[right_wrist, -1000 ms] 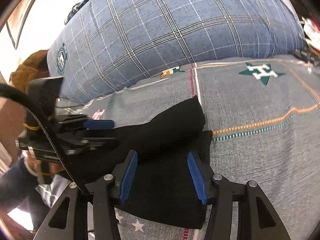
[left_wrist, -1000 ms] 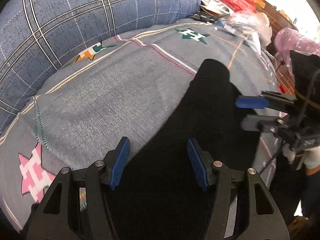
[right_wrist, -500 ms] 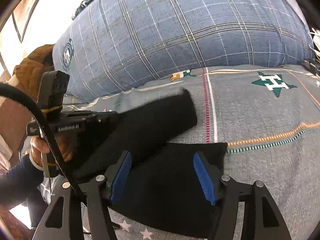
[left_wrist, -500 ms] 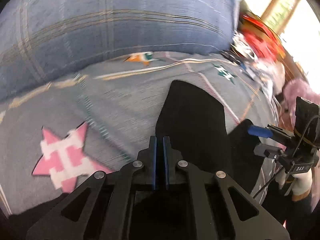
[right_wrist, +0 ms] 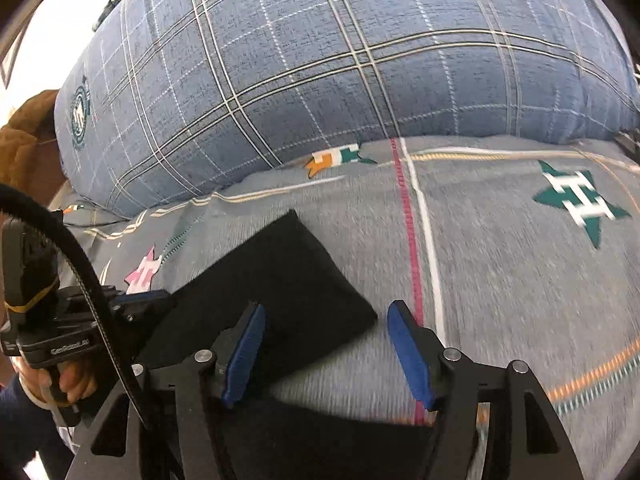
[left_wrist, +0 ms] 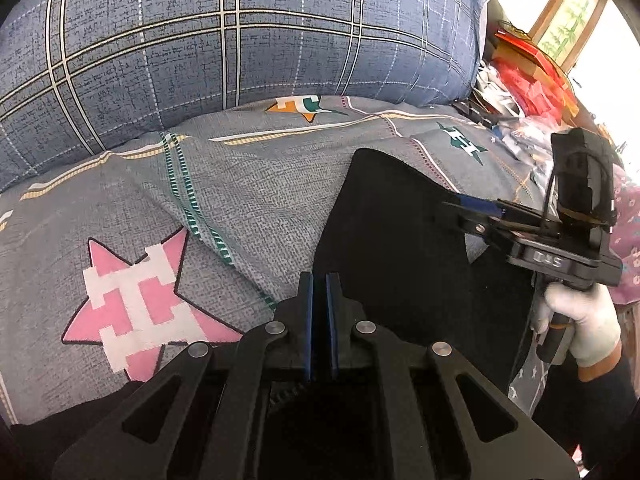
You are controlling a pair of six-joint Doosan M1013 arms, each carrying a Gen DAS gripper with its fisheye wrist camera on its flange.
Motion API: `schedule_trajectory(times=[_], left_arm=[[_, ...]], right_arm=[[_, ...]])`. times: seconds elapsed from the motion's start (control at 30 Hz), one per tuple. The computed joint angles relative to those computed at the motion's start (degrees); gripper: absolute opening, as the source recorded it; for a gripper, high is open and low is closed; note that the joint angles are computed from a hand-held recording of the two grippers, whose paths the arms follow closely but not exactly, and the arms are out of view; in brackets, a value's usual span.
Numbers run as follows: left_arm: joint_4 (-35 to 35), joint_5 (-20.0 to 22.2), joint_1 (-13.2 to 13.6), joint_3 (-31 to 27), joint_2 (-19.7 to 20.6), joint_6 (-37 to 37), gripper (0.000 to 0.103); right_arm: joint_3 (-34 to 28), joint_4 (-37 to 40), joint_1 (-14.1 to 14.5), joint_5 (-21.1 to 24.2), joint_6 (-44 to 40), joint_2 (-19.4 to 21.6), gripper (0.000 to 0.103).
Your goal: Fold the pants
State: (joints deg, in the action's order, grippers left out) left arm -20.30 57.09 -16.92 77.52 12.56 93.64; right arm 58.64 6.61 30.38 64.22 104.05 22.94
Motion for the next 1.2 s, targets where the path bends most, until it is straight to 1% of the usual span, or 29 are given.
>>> schedule_trajectory(times=[0.03,0.07,0.1,0.13,0.2,0.27,0.33,0.4,0.47,0.53,0.57,0.63,0.67,0.77,0.8,0.83,0.87,0.97,1.07,1.1,1.13,1.17,1.2], left_arm=[[0.46,-0.07,-0.17,-0.06,-0.02,-0.33,0.005],[1.32,-0.06,-0.42,-0.16,-0.07,-0.53,0.005],[1.81,-0.04,-0.55,-0.24,-0.08,-0.59,0.005],[2.78,0.02,-0.88,-0.40,-0.17,-0.67,0.005],[3.53,-0.07,-1.45,-0.63,-0.46,-0.39,0.005],[1.85,-0.48,-1.75,-0.63,-0.96,1.30,0.005],[0.46,-1.18,-2.48,-0.57,-1.64,3.00,0.005],[-0.19,-2.14,-3.67,-0.59,-2.06,4.79,0.005],[0.01,-2.15,-5.08,-0.83,-1.83,5.16,0.005],[3.37,-1.79,-6.79,-1.23,-1.09,2.82,0.005],[4.77,-0.80,-7.50,-1.53,-0.40,1.03,0.006],[5.96,-0.02,-7.95,-1.59,0.16,-1.43,0.007],[5.71,-0.47,-7.85,-1.24,-0.07,-1.64,0.008],[3.21,-0.03,-6.55,-0.86,-1.56,-1.86,0.017],[2.98,-0.41,-6.09,-0.53,-2.22,-1.96,0.027],[3.20,-0.99,-5.57,-0.15,-3.03,-2.59,0.038],[3.37,-1.78,-4.87,0.49,-4.12,-3.51,0.041],[3.41,-3.78,-2.38,3.04,-7.42,-5.63,0.042],[7.44,-5.37,-0.22,6.41,-10.96,-10.22,0.042],[9.09,-5.54,0.38,7.43,-11.97,-11.61,0.042],[11.47,-5.54,0.78,8.47,-12.96,-13.48,0.042],[14.24,-5.35,1.19,9.66,-14.07,-15.63,0.042],[15.66,-5.15,1.69,10.77,-15.01,-16.85,0.042]], right_arm=[[-0.28,-0.09,0.07,0.28,-0.08,0.23,0.036],[-0.37,1.41,-0.22,0.34,-0.93,0.29,0.022],[-0.26,4.08,-0.73,0.50,-2.13,0.18,0.014],[0.00,5.59,-1.02,0.51,-2.69,-0.10,0.009],[0.79,5.75,-0.88,-0.18,-3.39,-1.12,0.009],[2.33,5.96,-0.64,-1.70,-3.59,-3.12,0.009],[4.64,4.65,-0.24,-3.81,-2.97,-6.10,0.009],[6.76,3.07,0.17,-4.93,-1.66,-8.88,0.009],[8.51,0.16,0.71,-4.34,1.02,-11.07,0.009],[10.33,-2.02,1.14,-2.75,3.71,-12.63,0.009],[10.95,-3.01,1.48,-1.33,5.01,-12.85,0.009],[11.87,-3.69,1.63,2.27,6.85,-12.55,0.009],[11.71,-4.52,1.88,5.10,7.27,-11.91,0.009],[11.64,-6.53,2.60,4.73,7.23,-12.28,0.009],[11.39,-7.21,2.75,4.41,6.89,-12.45,0.009],[11.29,-7.06,2.63,4.03,6.67,-12.59,0.009],[11.31,-6.39,2.38,3.76,6.41,-12.69,0.009],[11.58,-5.77,2.14,3.90,5.56,-13.35,0.009],[11.84,-6.23,2.30,5.14,6.21,-13.56,0.009],[11.66,-6.60,2.37,6.27,6.59,-13.32,0.011],[11.05,-7.37,2.33,9.03,7.44,-12.73,0.023],[9.83,-9.32,2.55,12.72,9.20,-11.74,0.048],[8.80,-11.80,2.86,15.61,11.25,-11.02,0.058]])
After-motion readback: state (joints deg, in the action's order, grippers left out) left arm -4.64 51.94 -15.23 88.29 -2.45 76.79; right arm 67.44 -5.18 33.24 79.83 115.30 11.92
